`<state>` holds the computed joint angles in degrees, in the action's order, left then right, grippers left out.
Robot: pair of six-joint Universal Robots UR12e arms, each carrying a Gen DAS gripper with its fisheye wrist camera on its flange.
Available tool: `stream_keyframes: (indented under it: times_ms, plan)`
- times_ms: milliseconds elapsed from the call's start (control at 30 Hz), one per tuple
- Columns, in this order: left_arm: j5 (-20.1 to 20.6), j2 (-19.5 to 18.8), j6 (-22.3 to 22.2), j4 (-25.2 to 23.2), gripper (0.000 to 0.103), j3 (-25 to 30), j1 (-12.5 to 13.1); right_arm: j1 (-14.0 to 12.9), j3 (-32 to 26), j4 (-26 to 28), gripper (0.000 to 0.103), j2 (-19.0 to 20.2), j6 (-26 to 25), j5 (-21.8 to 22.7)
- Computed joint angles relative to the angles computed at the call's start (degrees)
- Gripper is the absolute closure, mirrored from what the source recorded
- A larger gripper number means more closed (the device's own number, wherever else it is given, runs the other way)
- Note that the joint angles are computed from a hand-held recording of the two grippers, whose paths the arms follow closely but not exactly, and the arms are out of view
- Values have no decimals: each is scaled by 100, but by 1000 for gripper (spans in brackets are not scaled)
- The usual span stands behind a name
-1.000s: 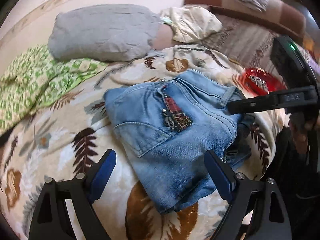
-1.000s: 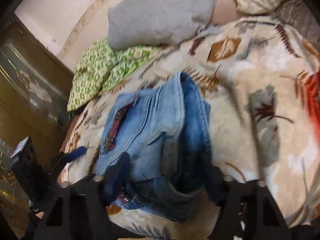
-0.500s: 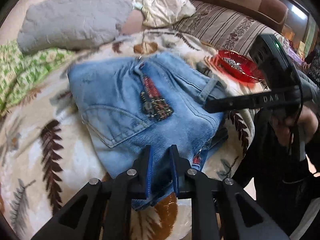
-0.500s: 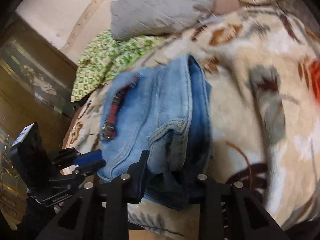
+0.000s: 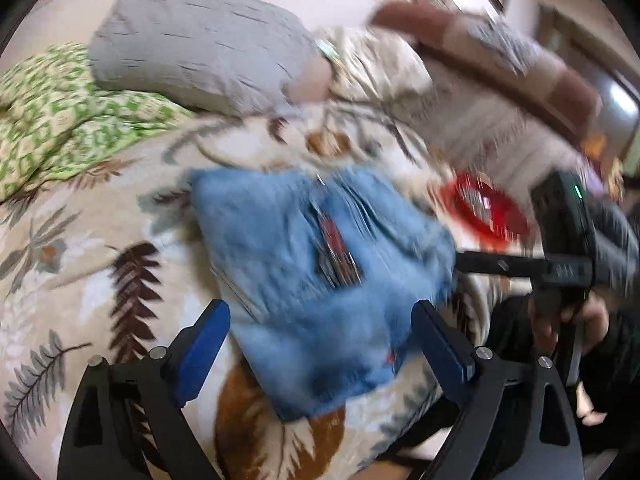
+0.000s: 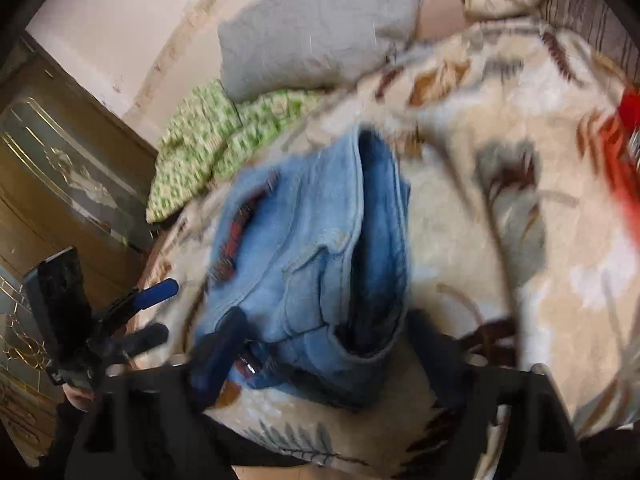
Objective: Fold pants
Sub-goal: 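Grasp the folded jeans edge with the left gripper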
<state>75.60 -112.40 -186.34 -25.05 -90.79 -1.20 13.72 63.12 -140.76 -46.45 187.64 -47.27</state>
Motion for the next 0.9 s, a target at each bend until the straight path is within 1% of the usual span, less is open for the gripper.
stream_keyframes:
  times_ms: [67,133,233,300,333,400,467,500,533,567,600,633,667,700,733,767,800,900]
  plan:
    - [20,-66,-462,9,9,128,83,-32,-87,-252,16,21,-20,9]
    - [-75,-183,-925,-108,9,297,170,-24,-321,-232,16,117,-10,-114]
    - [-419,-420,-1680,-366,9,574,326,-2,-815,134,16,356,-75,-161]
    - [-570,-577,-2018,-553,9,742,381,42,-1270,522,16,592,-112,-222]
    - [-591,-661,-2104,-639,9,841,393,66,-1468,669,16,703,-88,-261]
    - [-502,-824,-2149,-829,9,1077,378,114,-1822,994,16,893,-138,-346]
    - [-512,-947,-2036,-1018,9,1270,352,165,-2071,1128,19,1039,-231,-383]
    - [-538,-1013,-1938,-1156,9,1382,342,182,-2099,1107,29,1059,-302,-416]
    - [-522,-1068,-1851,-1287,8,1478,326,215,-2172,1147,43,1091,-424,-519]
    - [-450,-1132,-1747,-1453,9,1590,299,249,-2223,1185,49,1106,-537,-664]
    - [-354,-1195,-1666,-1591,9,1685,268,275,-2246,1184,61,1111,-624,-760]
    - [-342,-1210,-1639,-1626,9,1701,266,306,-2252,1166,67,1104,-734,-895]
    - [-368,-1235,-1637,-1617,9,1710,271,334,-2233,1127,68,1084,-827,-1058]
    - [-400,-1248,-1662,-1586,10,1692,279,367,-2198,1072,72,1054,-965,-1264]
    - [-431,-1261,-1661,-1575,12,1679,288,386,-2171,1036,75,1035,-1056,-1389]
    - [-475,-1276,-1612,-1573,24,1671,294,413,-2124,964,77,1002,-1166,-1581]
    - [-488,-1292,-1533,-1611,32,1678,293,429,-2094,927,82,981,-1246,-1724]
    - [-321,-1324,-1449,-1658,34,1714,263,438,-2097,990,87,978,-1326,-1947]
